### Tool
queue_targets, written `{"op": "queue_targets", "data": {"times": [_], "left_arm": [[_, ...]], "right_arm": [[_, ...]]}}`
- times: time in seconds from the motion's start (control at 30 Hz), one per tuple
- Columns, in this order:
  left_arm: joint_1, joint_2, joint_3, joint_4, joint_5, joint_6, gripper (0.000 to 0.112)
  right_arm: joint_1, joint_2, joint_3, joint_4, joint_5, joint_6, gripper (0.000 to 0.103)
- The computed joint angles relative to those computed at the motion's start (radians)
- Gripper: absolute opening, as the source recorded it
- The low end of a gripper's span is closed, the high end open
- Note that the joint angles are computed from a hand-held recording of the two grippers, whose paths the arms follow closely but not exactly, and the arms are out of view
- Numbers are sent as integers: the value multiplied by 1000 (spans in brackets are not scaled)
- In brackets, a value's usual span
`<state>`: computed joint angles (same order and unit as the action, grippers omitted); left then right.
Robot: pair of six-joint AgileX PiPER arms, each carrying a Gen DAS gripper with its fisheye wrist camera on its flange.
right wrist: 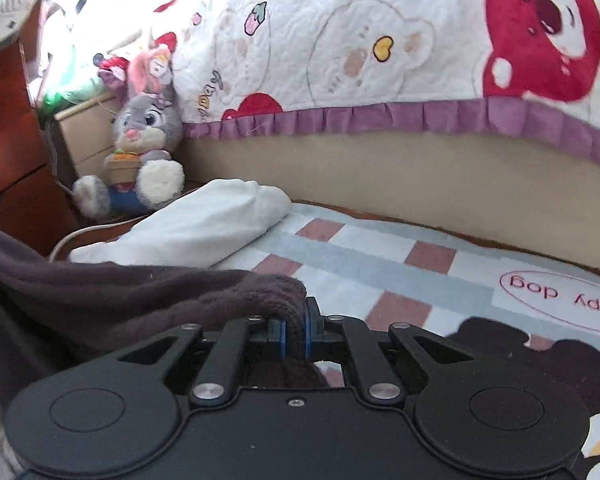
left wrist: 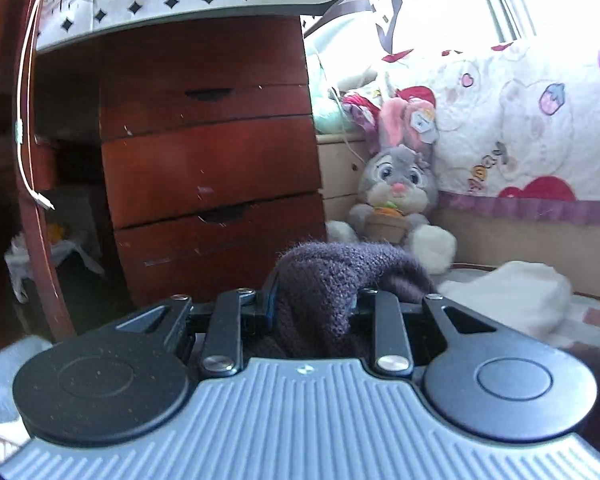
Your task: Fold clothes
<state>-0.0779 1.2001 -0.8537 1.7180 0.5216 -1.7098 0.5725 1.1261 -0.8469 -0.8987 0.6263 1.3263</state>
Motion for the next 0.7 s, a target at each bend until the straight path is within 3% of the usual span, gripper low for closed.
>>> {"op": "queue_targets", "data": {"times": [0.13, 0.27, 0.33, 0.47, 0.57, 0.63, 0.7], "left_arm": [[-103, -64, 55, -53, 117, 93, 26], [-183, -100, 27, -256, 122, 375, 26], [-264, -110, 33, -251, 173, 419, 26], [-403, -107, -9, -248, 286, 448, 26], [-438, -117, -115, -392, 279, 550, 25], [-433, -128, -200, -541, 253, 640, 25], [-471, -134, -260, -592, 269, 670, 25]], "right_arm": [[-20, -37, 107, -59, -15, 114, 8], [0, -121, 208, -164, 7, 257, 7], [-10, -167, 235, -187, 18, 291, 7], [-132, -242, 228, -87, -17, 152, 6], [-195, -316, 235, -36, 11, 63, 5], [-261, -397, 232, 59, 27, -79, 5], [-314, -497, 217, 140, 58, -240, 5]]}}
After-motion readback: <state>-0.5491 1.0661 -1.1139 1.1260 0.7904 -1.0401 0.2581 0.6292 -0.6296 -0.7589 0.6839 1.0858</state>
